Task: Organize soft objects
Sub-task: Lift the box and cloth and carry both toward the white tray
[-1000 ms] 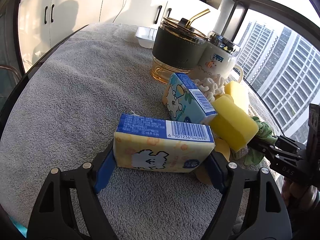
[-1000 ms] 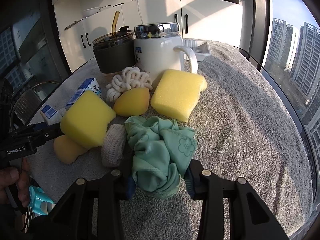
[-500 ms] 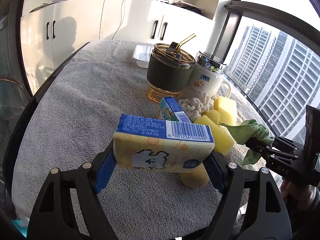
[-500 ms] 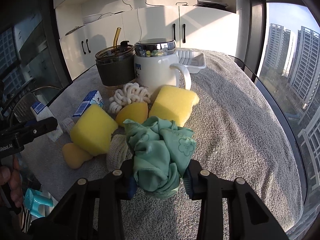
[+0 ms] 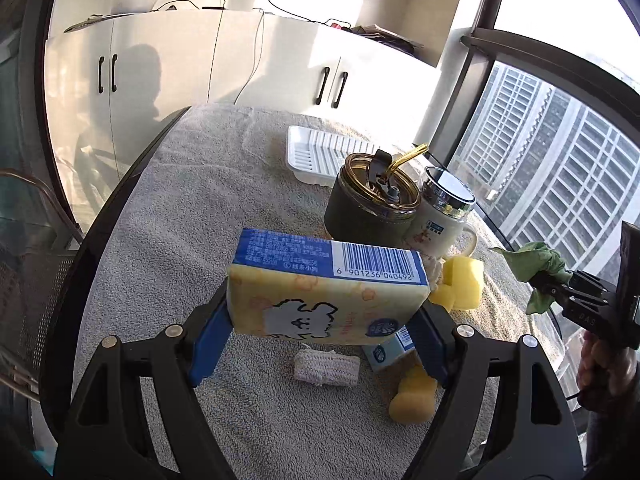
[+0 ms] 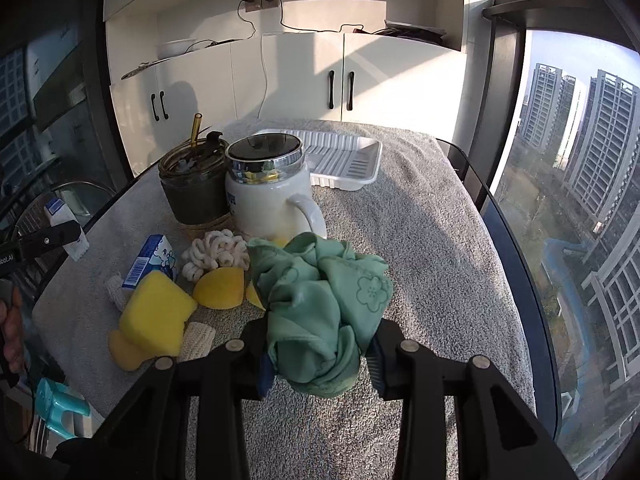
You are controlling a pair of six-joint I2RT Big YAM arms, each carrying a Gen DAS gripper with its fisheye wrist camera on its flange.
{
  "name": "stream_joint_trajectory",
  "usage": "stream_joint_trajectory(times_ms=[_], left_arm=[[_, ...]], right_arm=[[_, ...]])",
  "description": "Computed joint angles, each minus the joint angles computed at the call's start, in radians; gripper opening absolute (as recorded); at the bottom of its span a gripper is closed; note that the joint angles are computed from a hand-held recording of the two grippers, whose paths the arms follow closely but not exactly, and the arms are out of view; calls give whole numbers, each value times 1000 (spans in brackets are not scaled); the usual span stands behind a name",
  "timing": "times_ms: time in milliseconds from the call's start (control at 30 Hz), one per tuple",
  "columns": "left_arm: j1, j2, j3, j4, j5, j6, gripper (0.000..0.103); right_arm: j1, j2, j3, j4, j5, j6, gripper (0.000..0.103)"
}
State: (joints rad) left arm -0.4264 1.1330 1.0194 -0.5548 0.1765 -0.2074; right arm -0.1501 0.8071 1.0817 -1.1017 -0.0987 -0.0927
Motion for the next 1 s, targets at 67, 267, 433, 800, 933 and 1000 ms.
stream_joint_trajectory(times_ms=[67, 267, 433, 800, 933, 1000], left_arm=[[29, 38, 53, -7, 14, 29, 78], [70, 172, 242, -21, -3, 131, 78], [58, 280, 388, -49, -7, 198, 78], [38, 590, 806, -205, 7, 297, 78], [36, 772, 1012, -293, 56, 330, 78], [29, 875, 1138, -371, 70, 356, 78]], right_arm=[[-49, 36, 37, 13, -24, -33, 39], [-148, 173, 188, 54, -44, -118, 39], [-156, 295, 317, 79, -26, -176, 39], [-119, 566, 578, 55, -42, -225, 39], [-106, 707, 696, 8, -84, -220, 39], [-92, 782, 751, -27, -107, -223, 39]])
